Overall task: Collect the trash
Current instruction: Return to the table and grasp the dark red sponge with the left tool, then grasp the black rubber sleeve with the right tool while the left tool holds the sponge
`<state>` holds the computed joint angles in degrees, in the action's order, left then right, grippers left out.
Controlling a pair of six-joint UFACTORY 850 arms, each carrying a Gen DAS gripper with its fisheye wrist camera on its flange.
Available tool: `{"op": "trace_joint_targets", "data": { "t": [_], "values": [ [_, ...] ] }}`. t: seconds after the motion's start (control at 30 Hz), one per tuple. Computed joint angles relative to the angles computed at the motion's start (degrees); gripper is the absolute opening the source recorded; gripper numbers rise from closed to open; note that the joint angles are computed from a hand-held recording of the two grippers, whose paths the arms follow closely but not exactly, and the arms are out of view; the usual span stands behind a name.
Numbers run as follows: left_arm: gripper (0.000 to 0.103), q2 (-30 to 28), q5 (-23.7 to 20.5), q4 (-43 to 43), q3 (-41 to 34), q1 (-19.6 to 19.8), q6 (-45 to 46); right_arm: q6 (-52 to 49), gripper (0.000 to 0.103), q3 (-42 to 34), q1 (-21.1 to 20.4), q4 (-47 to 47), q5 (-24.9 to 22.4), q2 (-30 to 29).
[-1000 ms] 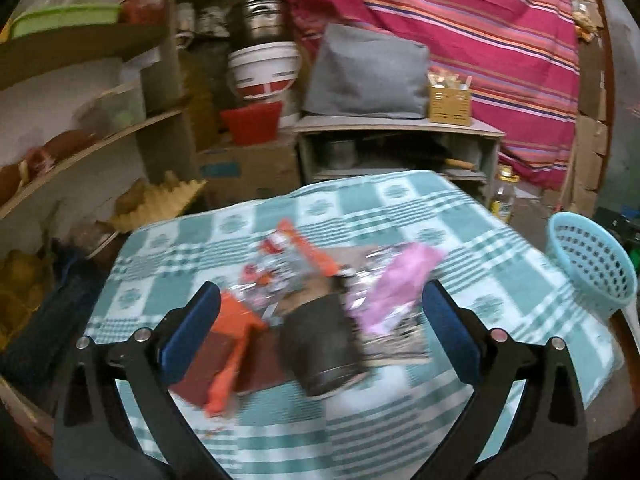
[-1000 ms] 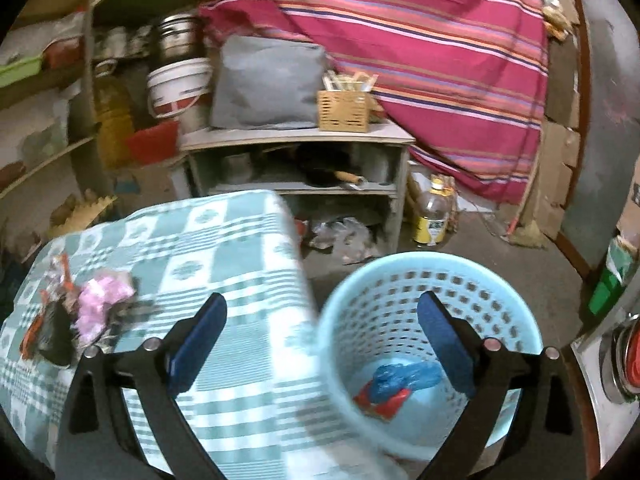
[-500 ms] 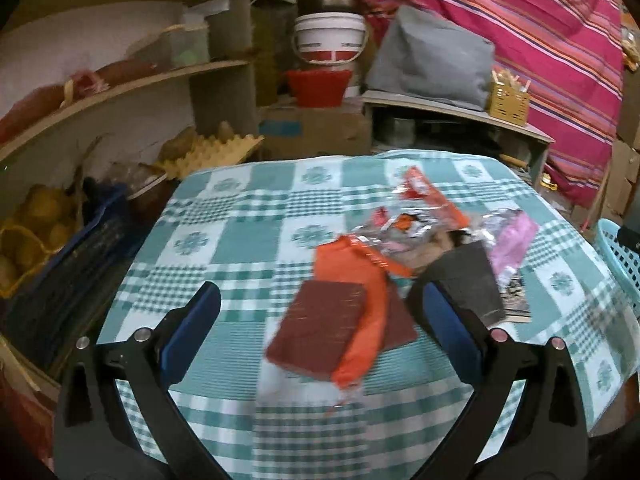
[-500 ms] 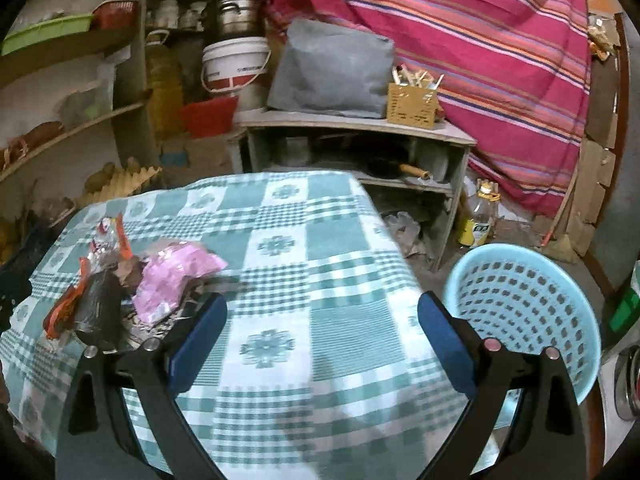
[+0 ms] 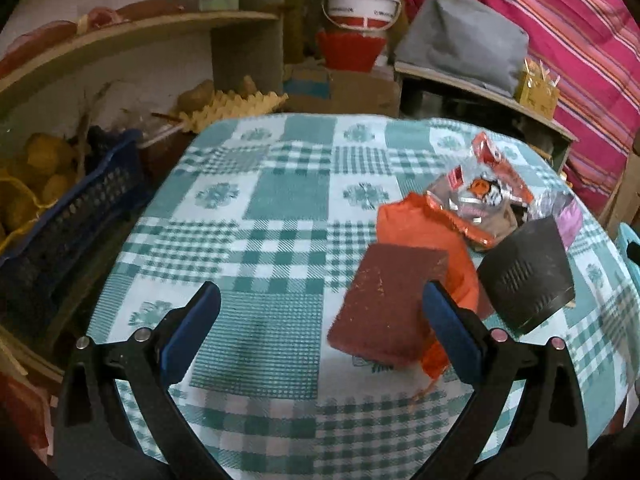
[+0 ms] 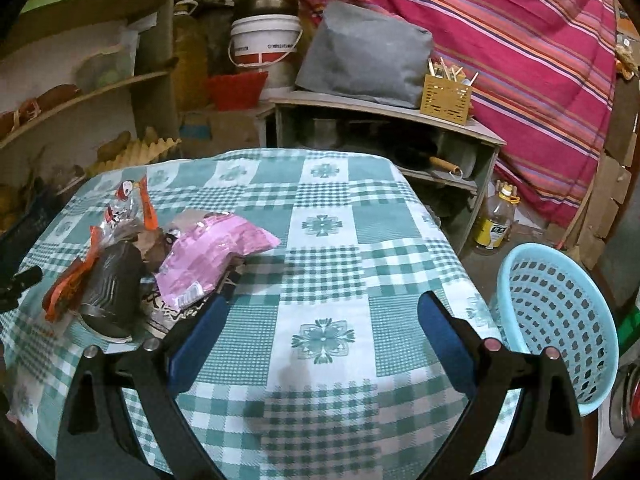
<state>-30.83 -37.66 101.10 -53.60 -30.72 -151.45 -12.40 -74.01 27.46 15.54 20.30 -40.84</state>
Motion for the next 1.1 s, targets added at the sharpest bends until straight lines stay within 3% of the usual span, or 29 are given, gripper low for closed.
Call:
{"op": "trace_joint_targets", "data": {
  "t": [0.43, 0.6, 0.67, 0.93, 1.1],
  "values": [
    [0.095, -4.1, 8.8, 3.2, -4.6, 2.3, 1.0, -2.0, 0.094, -0.9, 0.6, 0.3, -0.7, -0.8],
    [0.075, -3.7, 12.2, 11.7, -3.7, 3.1, -6.6, -0.5, 0.094, -0.6, 1.0, -1.1, -0.2, -0.7],
    [0.062, -3.4, 12.8, 15.7, -3.4, 3.0, -9.7, -0.4, 0.094, -0.5, 1.1, -1.4, 0.0, -0.6],
    [0.062, -1.4, 9.1, 8.4, -2.5, 0.5, -1.5, 0.6, 0.094, 0.0, 2.7, -3.4, 1.1, 0.0],
    [0.062, 1.7, 3.0, 6.1, 0.7, -1.3, -0.4, 0.4, 0.094, 0.3, 4.5, -4.1, 2.1, 0.3]
  ]
}}
